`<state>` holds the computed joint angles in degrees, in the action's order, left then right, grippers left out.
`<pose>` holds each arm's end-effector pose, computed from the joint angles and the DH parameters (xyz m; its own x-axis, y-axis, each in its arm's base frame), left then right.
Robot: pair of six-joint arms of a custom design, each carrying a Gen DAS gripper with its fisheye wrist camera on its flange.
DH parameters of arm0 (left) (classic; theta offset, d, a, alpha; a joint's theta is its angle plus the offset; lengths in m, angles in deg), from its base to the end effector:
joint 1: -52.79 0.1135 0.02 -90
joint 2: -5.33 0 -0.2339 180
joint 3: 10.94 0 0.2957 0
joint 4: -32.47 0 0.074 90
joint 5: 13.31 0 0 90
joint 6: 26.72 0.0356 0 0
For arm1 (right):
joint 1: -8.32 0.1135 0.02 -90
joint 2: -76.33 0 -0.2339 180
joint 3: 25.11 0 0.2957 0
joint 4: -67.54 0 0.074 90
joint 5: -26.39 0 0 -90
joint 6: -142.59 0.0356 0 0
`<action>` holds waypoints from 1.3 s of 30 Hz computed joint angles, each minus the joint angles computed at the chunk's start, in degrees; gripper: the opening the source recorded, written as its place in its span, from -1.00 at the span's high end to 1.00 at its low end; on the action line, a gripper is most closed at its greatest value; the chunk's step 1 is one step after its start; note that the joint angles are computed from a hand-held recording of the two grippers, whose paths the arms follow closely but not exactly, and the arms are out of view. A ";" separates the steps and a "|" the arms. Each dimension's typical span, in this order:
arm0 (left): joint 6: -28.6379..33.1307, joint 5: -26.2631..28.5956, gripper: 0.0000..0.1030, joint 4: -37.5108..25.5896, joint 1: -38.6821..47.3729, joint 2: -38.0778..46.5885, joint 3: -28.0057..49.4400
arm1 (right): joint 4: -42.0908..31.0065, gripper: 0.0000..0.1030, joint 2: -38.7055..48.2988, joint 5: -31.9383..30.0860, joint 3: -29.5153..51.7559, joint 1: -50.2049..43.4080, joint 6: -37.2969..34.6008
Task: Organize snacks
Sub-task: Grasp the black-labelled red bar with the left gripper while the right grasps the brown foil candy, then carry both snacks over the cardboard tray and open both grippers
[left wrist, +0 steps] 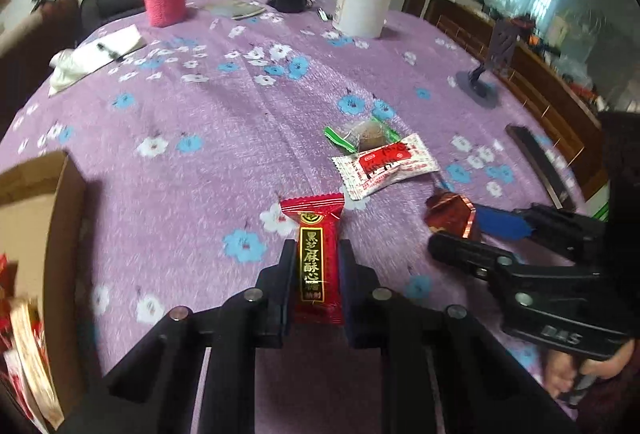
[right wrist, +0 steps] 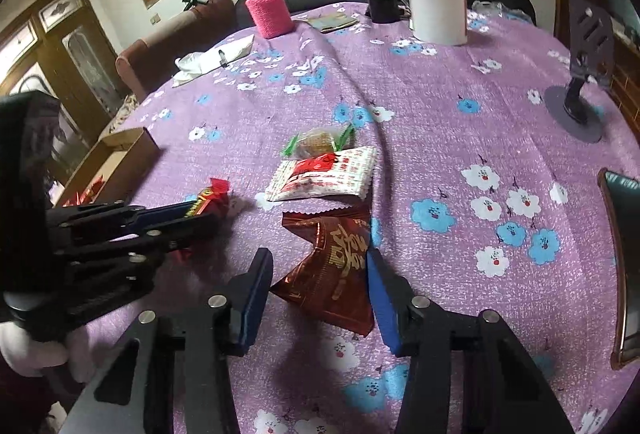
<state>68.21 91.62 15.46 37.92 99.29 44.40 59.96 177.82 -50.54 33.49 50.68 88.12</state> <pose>0.3150 -0.0931 0.0728 -0.7614 0.2881 -0.5807 0.4557 0.8750 -0.1634 0.2658 0.2315 0.0576 -0.7834 0.0517 -0.6193 -0.1164 0.9667 0.2279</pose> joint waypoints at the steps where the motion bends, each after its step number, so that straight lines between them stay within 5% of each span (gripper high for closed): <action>1: -0.10 1.47 0.65 -0.20 1.13 -2.29 -1.61 | -0.57 0.04 -0.09 0.23 0.26 0.24 -0.12; 12: 0.92 14.72 0.64 -6.06 12.75 -24.52 -14.48 | -6.24 0.03 -8.54 6.74 -1.53 7.65 3.80; 18: 5.15 22.72 0.64 -13.72 26.76 -36.29 -19.01 | -8.67 0.03 -6.83 8.28 3.18 12.41 4.85; 27: 15.13 31.67 0.64 -19.44 50.42 -28.79 -13.63 | -11.04 0.02 3.53 7.76 18.76 17.75 1.30; 39: 15.15 29.76 0.63 -12.92 57.11 -18.22 -9.38 | -20.56 0.02 24.60 3.43 48.13 19.13 -4.30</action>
